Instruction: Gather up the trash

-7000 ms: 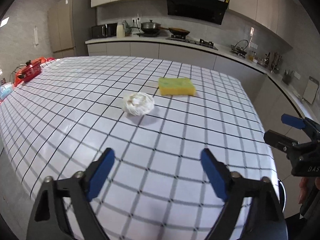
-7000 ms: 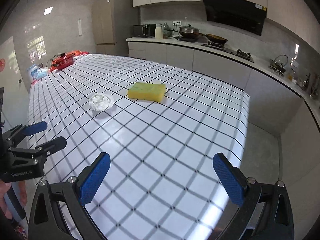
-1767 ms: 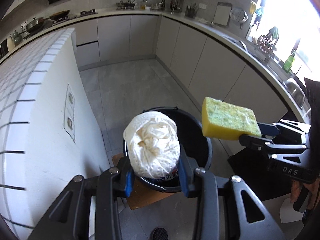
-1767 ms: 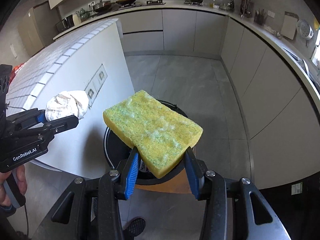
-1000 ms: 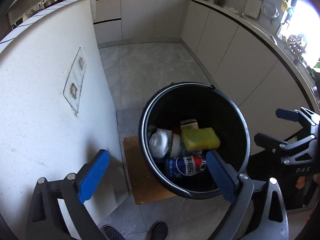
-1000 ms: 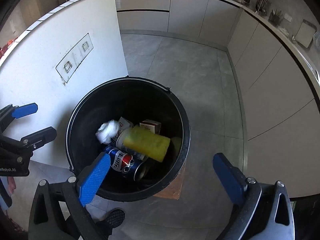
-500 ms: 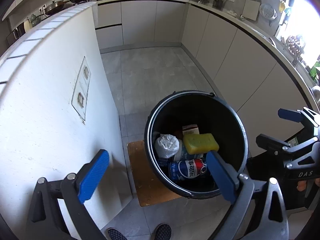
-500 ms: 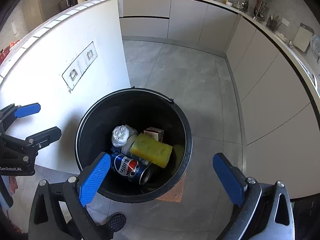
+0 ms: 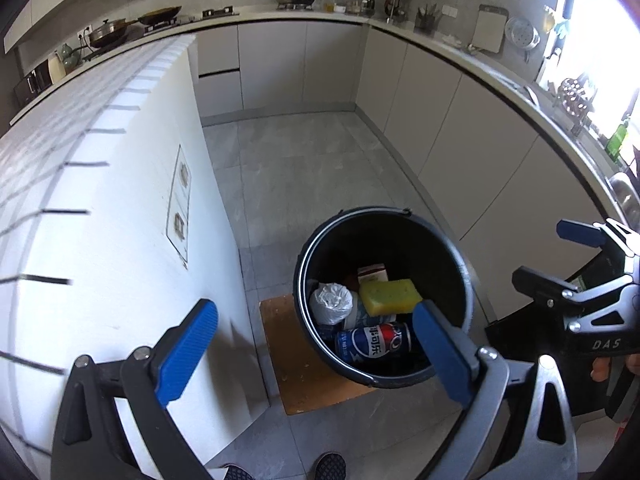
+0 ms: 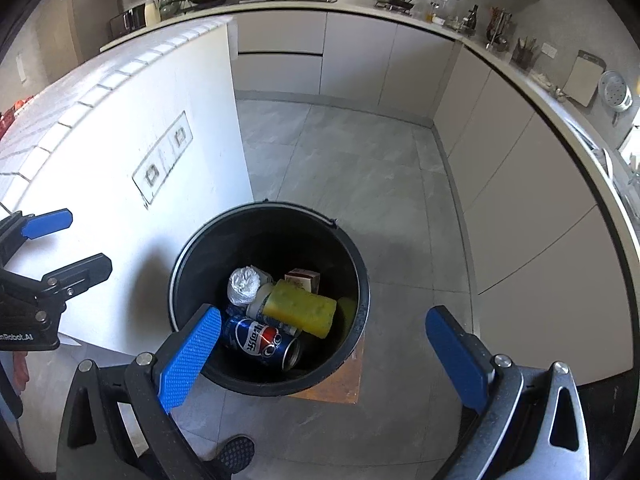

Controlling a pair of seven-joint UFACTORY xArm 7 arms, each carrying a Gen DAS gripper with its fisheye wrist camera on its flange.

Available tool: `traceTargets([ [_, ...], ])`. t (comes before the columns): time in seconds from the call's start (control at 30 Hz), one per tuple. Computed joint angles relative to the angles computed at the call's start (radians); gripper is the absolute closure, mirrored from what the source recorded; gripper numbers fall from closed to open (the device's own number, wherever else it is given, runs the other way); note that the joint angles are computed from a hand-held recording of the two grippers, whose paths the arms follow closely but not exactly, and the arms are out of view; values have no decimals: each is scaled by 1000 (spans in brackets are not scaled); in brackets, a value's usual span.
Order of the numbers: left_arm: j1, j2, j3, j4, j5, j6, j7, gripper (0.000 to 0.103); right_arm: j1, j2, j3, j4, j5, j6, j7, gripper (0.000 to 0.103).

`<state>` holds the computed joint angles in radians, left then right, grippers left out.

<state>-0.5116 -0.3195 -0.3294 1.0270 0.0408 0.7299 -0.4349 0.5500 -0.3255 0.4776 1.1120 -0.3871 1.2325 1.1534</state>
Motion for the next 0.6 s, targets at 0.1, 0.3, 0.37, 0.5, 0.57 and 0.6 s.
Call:
traceTargets([
  [0.1, -7, -36, 13, 5, -19, 16, 23, 4, -1, 6, 26, 51, -21, 57, 34, 0],
  [0.3, 3, -125, 18, 9, -42, 63, 42, 4, 22, 66, 87, 205, -84, 182, 109, 0],
  [0.37, 8, -159, 21, 10, -52, 74, 49, 4, 43, 106, 112, 282, -123, 242, 142, 0],
  [0.5, 31, -232, 23, 16, -61, 104, 48, 4, 102, 172, 137, 412, -180, 345, 206, 0],
  [0.57, 48, -268, 19, 19, -60, 124, 41, 4, 139, 206, 148, 477, -206, 381, 230, 0],
  [0.6, 57, -282, 16, 22, -59, 136, 36, 4, 161, 237, 160, 525, -231, 419, 234, 0],
])
